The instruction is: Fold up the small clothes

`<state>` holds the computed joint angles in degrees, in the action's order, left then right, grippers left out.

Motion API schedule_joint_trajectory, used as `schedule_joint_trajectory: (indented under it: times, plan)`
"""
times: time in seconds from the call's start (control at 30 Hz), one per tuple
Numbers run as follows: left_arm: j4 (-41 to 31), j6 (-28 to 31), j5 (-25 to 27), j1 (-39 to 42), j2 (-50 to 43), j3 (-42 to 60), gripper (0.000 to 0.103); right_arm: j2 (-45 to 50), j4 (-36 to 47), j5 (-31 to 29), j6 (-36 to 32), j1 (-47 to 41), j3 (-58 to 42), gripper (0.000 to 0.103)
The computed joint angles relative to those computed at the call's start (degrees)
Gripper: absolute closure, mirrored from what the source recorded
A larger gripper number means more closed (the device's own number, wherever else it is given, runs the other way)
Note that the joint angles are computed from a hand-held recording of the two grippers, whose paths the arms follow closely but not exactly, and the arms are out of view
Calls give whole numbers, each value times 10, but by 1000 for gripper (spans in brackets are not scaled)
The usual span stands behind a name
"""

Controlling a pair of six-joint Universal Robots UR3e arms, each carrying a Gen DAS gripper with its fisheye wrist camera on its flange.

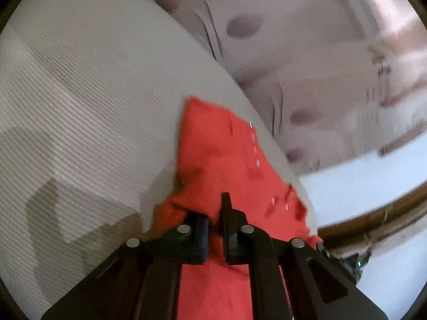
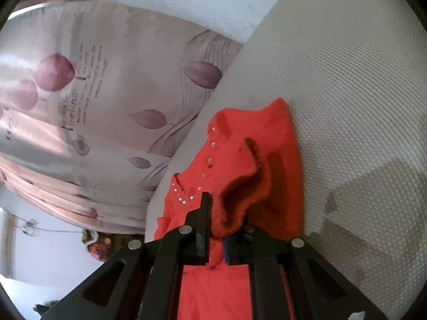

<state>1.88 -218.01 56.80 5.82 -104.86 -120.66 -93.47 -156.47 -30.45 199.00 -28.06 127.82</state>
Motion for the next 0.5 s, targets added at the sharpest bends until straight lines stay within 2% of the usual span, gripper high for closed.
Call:
schedule_joint_trajectory:
  times: [0.07, 0.13, 0.17, 0.2, 0.27, 0.37, 0.43, 0.5]
  plan:
    - [22, -1, 48, -3, 22, -15, 96, 22, -36, 6, 26, 26, -35, 95]
    - [54, -8, 81, -4, 42, -40, 96, 45, -112, 36, 60, 43, -61, 96]
    - [69, -13, 85, -2, 44, -50, 96, 53, -166, 45, 84, 48, -66, 96]
    - [78, -15, 83, -1, 40, -55, 96, 45, -176, 36, 84, 50, -66, 96]
    - [70, 5, 85, -4, 30, -54, 96, 32, -170, 28, 68, 39, -39, 96]
    - [68, 31, 107, -25, 1, -39, 96, 11, -88, 2, -6, 9, 22, 96]
    - [73, 28, 111, -26, -1, -41, 94, 11, -38, -3, -50, -3, 34, 94]
    - [57, 34, 105, -23, 5, -36, 93, 9, -13, 13, -66, -28, 58, 93]
